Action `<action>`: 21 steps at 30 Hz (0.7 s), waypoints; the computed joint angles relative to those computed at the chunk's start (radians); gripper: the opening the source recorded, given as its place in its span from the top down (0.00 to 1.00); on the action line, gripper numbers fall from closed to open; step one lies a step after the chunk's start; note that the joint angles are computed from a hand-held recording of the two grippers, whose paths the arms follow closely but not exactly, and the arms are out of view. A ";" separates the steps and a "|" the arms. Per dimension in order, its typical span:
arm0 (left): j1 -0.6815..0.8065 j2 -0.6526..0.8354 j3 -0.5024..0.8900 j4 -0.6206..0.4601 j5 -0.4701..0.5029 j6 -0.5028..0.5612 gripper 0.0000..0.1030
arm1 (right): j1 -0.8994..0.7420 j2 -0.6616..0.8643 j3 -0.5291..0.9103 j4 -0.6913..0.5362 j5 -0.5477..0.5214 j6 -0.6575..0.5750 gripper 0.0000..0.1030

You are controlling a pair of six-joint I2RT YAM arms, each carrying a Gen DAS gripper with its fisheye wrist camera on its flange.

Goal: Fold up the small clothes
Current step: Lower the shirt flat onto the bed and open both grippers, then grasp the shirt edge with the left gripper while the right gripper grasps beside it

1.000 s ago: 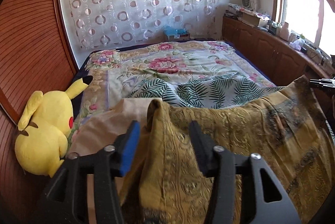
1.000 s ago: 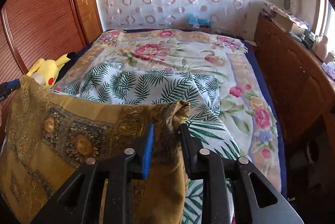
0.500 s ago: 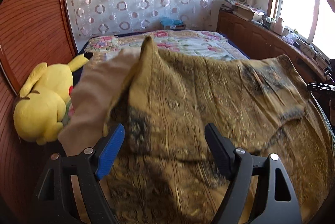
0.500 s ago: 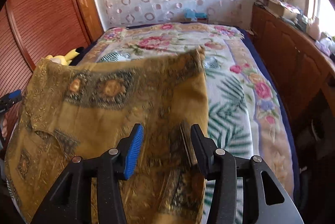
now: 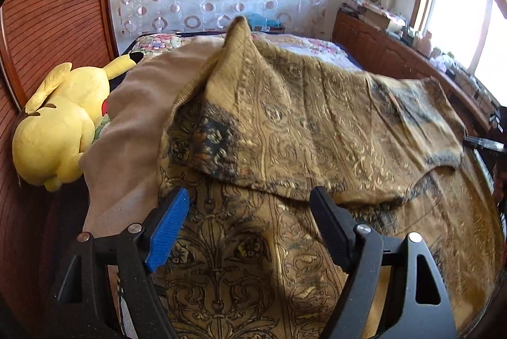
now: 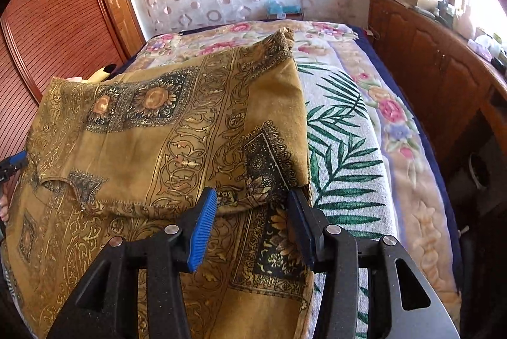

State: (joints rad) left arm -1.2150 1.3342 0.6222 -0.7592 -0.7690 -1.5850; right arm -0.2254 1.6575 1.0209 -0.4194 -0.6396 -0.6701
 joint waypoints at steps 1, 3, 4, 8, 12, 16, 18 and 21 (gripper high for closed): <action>0.003 -0.016 -0.007 0.006 -0.005 0.003 0.28 | -0.003 -0.001 -0.007 0.007 -0.006 0.000 0.51; 0.020 -0.049 -0.023 0.022 -0.009 0.026 0.36 | -0.003 0.007 -0.013 0.021 -0.019 0.011 0.51; 0.033 -0.066 -0.031 0.031 -0.010 0.043 0.40 | -0.006 0.010 -0.013 0.022 -0.025 0.011 0.50; 0.095 -0.097 -0.048 0.051 0.004 0.098 0.43 | -0.008 0.020 -0.014 0.028 -0.040 0.020 0.50; 0.136 -0.123 -0.060 0.052 -0.003 0.117 0.43 | -0.011 0.021 -0.020 0.035 -0.040 0.017 0.50; 0.147 -0.135 -0.076 0.096 -0.004 0.154 0.53 | -0.009 0.018 -0.017 0.031 -0.034 0.014 0.50; 0.152 -0.123 -0.072 0.098 -0.002 0.165 0.65 | -0.009 0.020 -0.016 0.033 -0.033 0.014 0.50; 0.151 -0.109 -0.071 0.103 0.007 0.174 0.88 | -0.007 0.019 -0.014 0.031 -0.029 0.012 0.50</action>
